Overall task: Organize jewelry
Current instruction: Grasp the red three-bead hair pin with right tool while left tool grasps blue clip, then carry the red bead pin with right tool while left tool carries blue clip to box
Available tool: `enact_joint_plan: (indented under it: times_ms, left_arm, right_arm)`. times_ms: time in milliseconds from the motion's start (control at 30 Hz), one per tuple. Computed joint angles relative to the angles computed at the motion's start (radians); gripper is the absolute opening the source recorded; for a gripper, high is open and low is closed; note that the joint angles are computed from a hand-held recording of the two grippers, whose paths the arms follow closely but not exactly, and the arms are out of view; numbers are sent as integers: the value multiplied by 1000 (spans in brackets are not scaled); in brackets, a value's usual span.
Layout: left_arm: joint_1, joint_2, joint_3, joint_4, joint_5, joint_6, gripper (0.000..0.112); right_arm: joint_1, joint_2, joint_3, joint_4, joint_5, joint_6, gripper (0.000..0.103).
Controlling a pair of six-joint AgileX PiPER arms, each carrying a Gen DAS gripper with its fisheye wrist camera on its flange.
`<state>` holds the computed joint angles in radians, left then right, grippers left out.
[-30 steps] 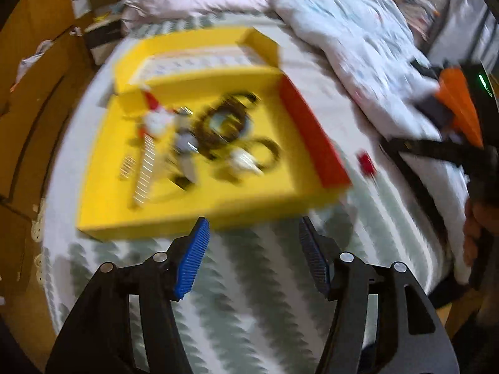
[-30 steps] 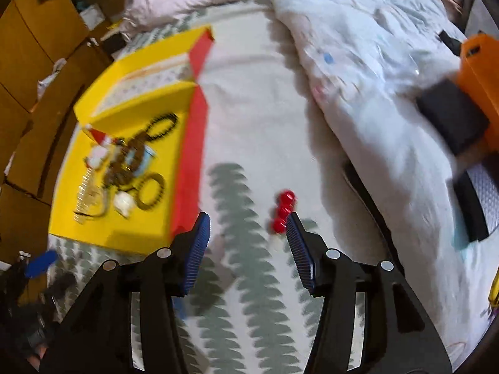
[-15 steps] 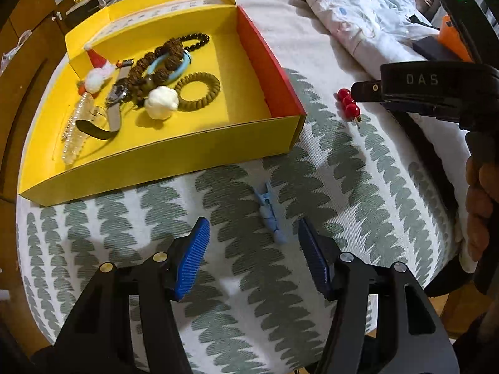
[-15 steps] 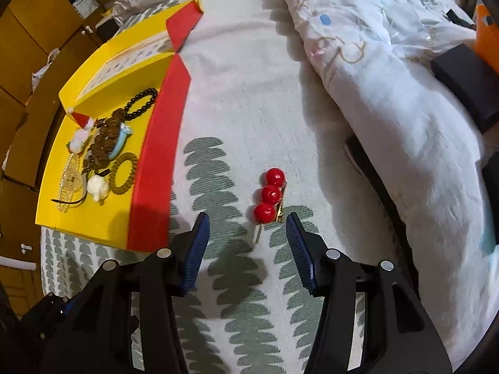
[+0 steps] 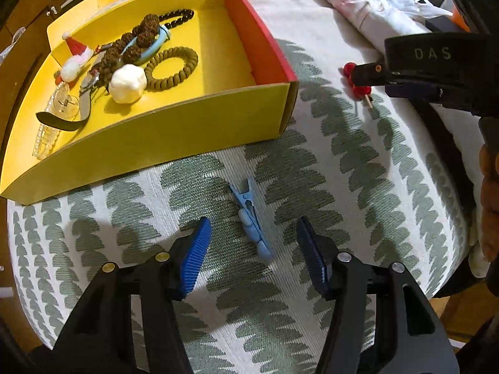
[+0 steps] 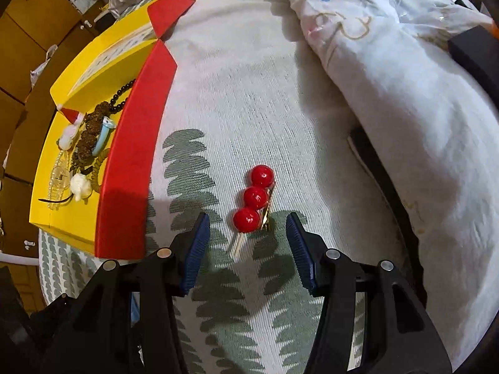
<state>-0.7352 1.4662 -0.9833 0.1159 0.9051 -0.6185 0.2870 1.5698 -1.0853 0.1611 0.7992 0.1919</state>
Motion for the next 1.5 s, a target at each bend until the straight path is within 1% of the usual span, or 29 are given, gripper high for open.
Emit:
enact_joint_plan:
  times_ms: [167, 400, 467, 500, 533, 633, 767, 833, 933, 967, 1033, 1133, 1300, 1367, 1400, 1500]
  left_arm:
    - [16, 21, 4, -14, -23, 14, 57]
    - [24, 52, -13, -13, -39, 32, 56]
    - [34, 65, -26, -16, -39, 45, 51]
    - [40, 64, -25, -21, -41, 53, 50]
    - [42, 56, -22, -24, -36, 57, 47]
    - [59, 52, -19, -37, -36, 80, 41]
    - [66, 39, -7, -42, -37, 85, 37]
    - [66, 34, 0, -41, -41, 83, 33]
    - [69, 25, 10, -47, -44, 84, 27]
    - [79, 16, 16, -58, -44, 98, 22]
    - [100, -5, 29, -83, -42, 136, 17]
    - [99, -24, 47, -91, -42, 139, 17]
    - [109, -53, 74, -109, -46, 150, 17]
    - [109, -65, 83, -112, -46, 146, 17]
    - [110, -74, 87, -112, -41, 148, 17]
    - [115, -118, 102, -119, -27, 159, 17]
  right_arm:
    - [19, 52, -19, -52, -17, 43, 54]
    - [36, 84, -29, -95, -38, 82, 54]
    - [42, 93, -33, -98, -43, 86, 52]
    - [43, 93, -32, -97, -47, 88, 48]
    - [45, 100, -36, -91, -44, 85, 42]
    - [63, 117, -58, -108, -31, 103, 34]
    - [63, 121, -61, -103, -25, 101, 31]
    - [48, 115, -52, -72, -28, 78, 27]
    - [22, 103, -38, -17, -30, 32, 27]
    - [13, 98, -32, 0, -33, 21, 27]
    - [2, 91, -28, 22, -27, 5, 27]
    - [-6, 78, -21, 40, -22, -6, 27]
    - [-21, 27, 1, 69, -39, -20, 27]
    - [-25, 14, 4, 65, -31, -16, 27]
    - [-29, -4, 15, 68, -44, -12, 27]
    - [-32, -34, 8, 65, -22, -9, 27]
